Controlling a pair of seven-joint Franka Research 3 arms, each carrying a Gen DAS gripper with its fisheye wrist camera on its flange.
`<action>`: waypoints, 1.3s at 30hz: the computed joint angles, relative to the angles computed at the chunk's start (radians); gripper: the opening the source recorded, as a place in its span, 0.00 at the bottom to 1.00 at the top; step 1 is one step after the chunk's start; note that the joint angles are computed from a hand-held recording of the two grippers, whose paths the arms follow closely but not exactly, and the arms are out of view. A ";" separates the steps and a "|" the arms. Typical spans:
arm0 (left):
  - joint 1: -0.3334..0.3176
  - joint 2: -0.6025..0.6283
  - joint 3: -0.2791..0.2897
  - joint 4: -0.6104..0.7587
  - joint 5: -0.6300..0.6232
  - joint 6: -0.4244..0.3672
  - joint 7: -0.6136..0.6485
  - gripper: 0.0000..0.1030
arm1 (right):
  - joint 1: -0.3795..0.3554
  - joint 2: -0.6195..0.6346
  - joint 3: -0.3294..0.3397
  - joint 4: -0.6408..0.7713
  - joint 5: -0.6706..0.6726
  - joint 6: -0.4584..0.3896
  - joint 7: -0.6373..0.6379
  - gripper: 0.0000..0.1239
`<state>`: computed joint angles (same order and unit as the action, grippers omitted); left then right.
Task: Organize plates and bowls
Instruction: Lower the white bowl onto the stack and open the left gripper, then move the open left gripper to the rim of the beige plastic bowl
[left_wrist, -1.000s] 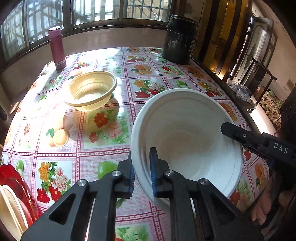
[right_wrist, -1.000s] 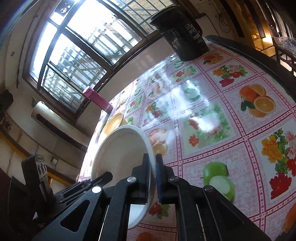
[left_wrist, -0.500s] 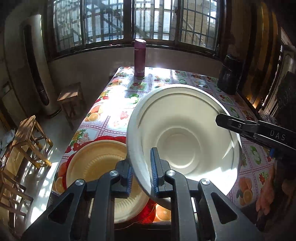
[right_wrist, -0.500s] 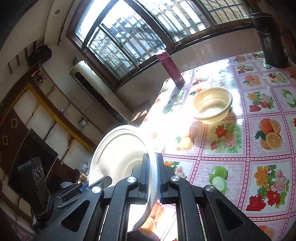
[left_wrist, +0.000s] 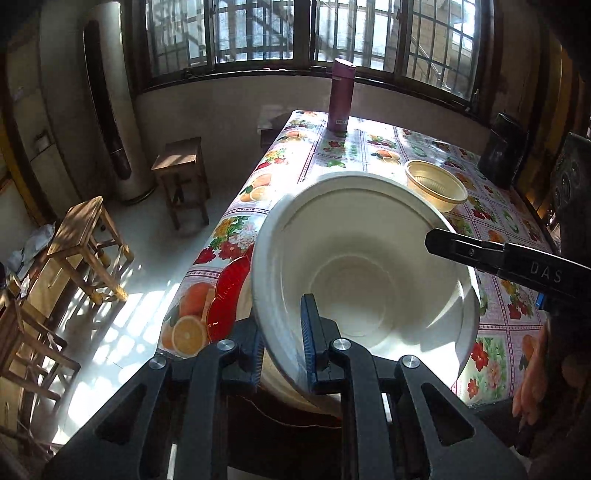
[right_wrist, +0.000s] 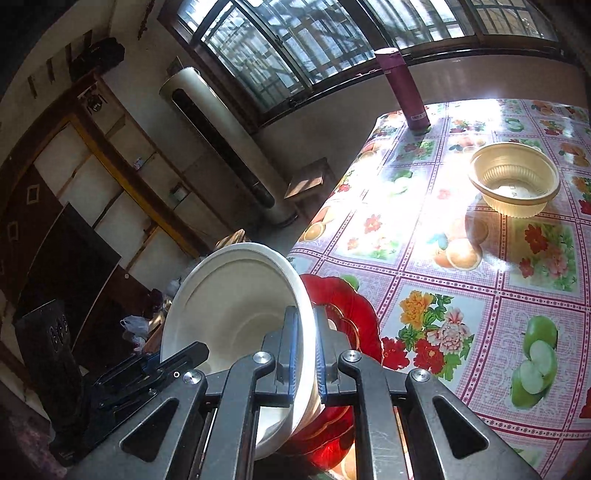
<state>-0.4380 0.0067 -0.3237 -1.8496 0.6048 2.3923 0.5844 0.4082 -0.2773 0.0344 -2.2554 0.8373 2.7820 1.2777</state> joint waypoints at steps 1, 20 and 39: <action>0.002 -0.002 0.002 -0.006 -0.005 0.003 0.003 0.14 | -0.001 0.004 0.003 -0.001 -0.004 0.000 0.003 0.08; 0.029 -0.087 -0.010 -0.084 0.067 -0.010 -0.134 0.71 | 0.040 -0.042 -0.052 -0.056 0.261 0.073 -0.245 0.16; -0.221 0.467 0.038 0.658 0.162 -0.097 0.032 1.00 | -0.169 -0.074 -0.195 -0.093 0.472 0.011 -0.336 0.69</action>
<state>-0.6591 0.4737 -0.2854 -1.1913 0.7668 2.2957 0.6168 0.2392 -0.3513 -0.1610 -2.3485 1.3093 2.7934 0.9417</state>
